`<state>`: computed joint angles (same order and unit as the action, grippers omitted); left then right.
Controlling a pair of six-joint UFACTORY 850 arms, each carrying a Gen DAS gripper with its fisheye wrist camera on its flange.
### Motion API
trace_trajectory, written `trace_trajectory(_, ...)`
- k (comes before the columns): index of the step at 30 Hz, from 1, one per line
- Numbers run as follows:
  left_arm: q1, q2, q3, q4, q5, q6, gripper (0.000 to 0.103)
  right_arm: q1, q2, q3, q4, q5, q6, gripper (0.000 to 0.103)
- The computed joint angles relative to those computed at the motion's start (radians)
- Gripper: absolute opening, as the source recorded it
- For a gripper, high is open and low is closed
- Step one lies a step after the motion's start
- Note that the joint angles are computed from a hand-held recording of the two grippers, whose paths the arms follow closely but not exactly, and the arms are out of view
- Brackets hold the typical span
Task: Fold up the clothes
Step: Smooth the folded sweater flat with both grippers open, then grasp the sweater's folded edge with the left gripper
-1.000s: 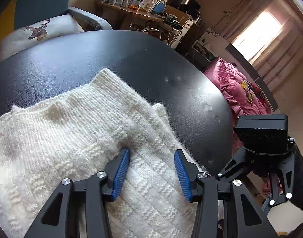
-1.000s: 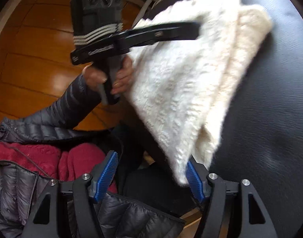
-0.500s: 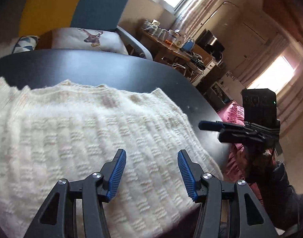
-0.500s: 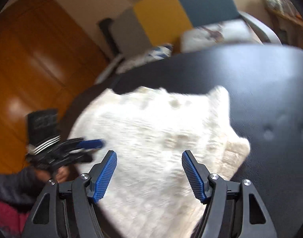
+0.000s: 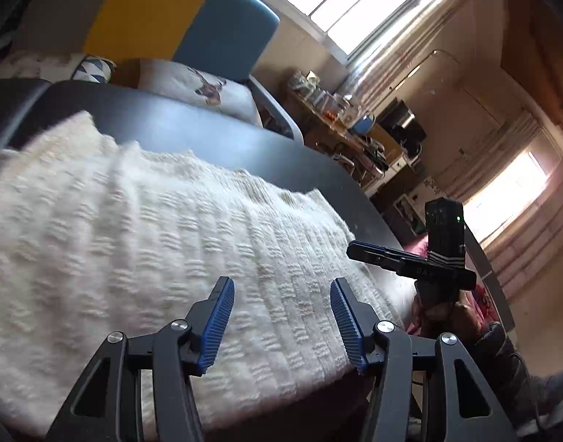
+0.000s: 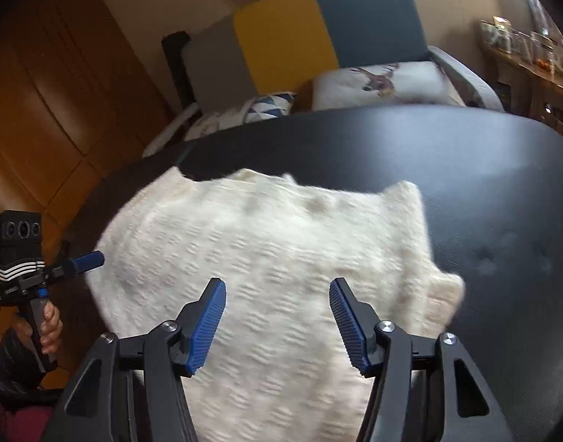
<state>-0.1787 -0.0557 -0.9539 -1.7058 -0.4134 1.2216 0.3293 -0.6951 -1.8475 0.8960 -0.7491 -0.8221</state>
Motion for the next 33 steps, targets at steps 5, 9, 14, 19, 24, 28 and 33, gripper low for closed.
trace_trajectory(5, 0.163, 0.203, 0.161, 0.068, 0.057, -0.048, 0.063, 0.086, -0.087, -0.126, 0.083, -0.102, -0.033, 0.061)
trace_trajectory(9, 0.273, 0.222, 0.198, 0.231, -0.045, -0.147, 0.063, 0.156, -0.194, -0.277, -0.005, -0.113, 0.063, 0.061)
trace_trajectory(14, 0.296, 0.142, 0.179, 0.273, -0.176, -0.124, 0.062, 0.161, -0.26, -0.346, -0.056, -0.112, 0.154, 0.061)
trace_trajectory(19, 0.31, 0.085, 0.161, 0.297, -0.287, -0.13, 0.023, 0.138, -0.261, -0.317, 0.034, -0.118, 0.098, 0.061)
trace_trajectory(24, 0.326, 0.148, 0.225, 0.358, -0.318, -0.176, 0.006, 0.141, -0.241, -0.271, 0.039, -0.09, 0.003, 0.058)
trace_trajectory(28, 0.325, 0.188, 0.285, 0.36, -0.304, -0.223, 0.006, 0.142, -0.231, -0.249, 0.057, -0.074, -0.022, 0.058)
trace_trajectory(33, 0.329, 0.218, 0.272, 0.302, -0.282, -0.237, 0.007, 0.14, -0.219, -0.224, 0.093, -0.064, -0.038, 0.058)
